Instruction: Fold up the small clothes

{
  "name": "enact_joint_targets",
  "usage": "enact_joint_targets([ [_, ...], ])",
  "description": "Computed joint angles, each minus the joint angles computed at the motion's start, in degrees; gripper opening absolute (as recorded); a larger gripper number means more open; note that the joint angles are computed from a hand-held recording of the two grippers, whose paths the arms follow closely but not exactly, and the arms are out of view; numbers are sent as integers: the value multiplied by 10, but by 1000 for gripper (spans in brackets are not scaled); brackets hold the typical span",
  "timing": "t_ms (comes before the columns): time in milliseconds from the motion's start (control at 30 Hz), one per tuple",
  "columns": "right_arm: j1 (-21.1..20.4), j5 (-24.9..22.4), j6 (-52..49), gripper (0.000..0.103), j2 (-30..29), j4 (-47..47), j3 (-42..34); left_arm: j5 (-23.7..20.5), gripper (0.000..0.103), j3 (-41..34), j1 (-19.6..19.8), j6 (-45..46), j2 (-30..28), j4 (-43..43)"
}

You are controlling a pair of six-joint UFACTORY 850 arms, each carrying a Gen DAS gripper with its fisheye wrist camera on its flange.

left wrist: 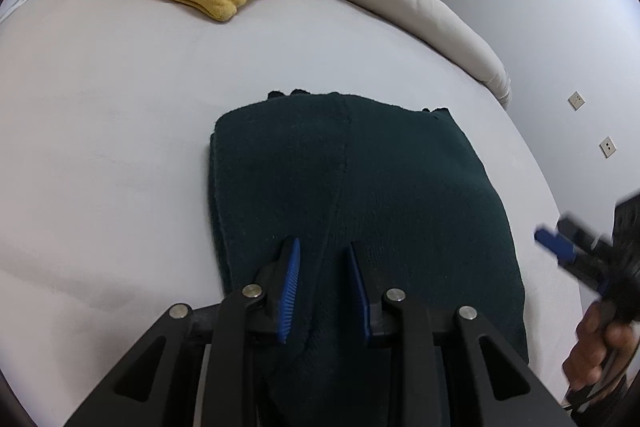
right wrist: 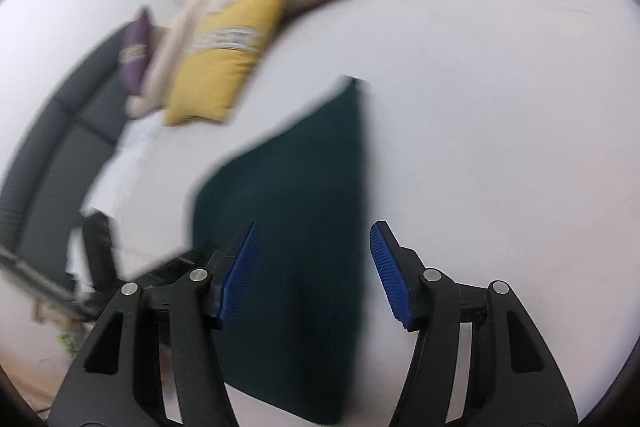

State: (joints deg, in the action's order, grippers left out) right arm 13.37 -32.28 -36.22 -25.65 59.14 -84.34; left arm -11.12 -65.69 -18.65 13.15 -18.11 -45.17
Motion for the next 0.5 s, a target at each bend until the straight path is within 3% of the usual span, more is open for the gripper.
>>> enact_joint_targets([
  [100,9,-112,-4,57,-95,25,-121,-11,28,-4,6,48,-1,-56],
  [233,19,-162,135,52,-223,-38,-285,-24,27,-5,12,70,0,-77],
  [300,20,-144,215,51,-265,-84,-345,-24,27,-14,10,32,-3,-27],
  [367,12,-145,246,49,-307,-70,-395,-21,27,-15,9,20,-4,-8],
  [433,5,-151,268,37,-340,-66,-438,-20,27,-14,8,22,-3,-12],
  [500,4,-129,312,34,-356,-117,-469,-18,27,-13,6,26,-2,-13],
])
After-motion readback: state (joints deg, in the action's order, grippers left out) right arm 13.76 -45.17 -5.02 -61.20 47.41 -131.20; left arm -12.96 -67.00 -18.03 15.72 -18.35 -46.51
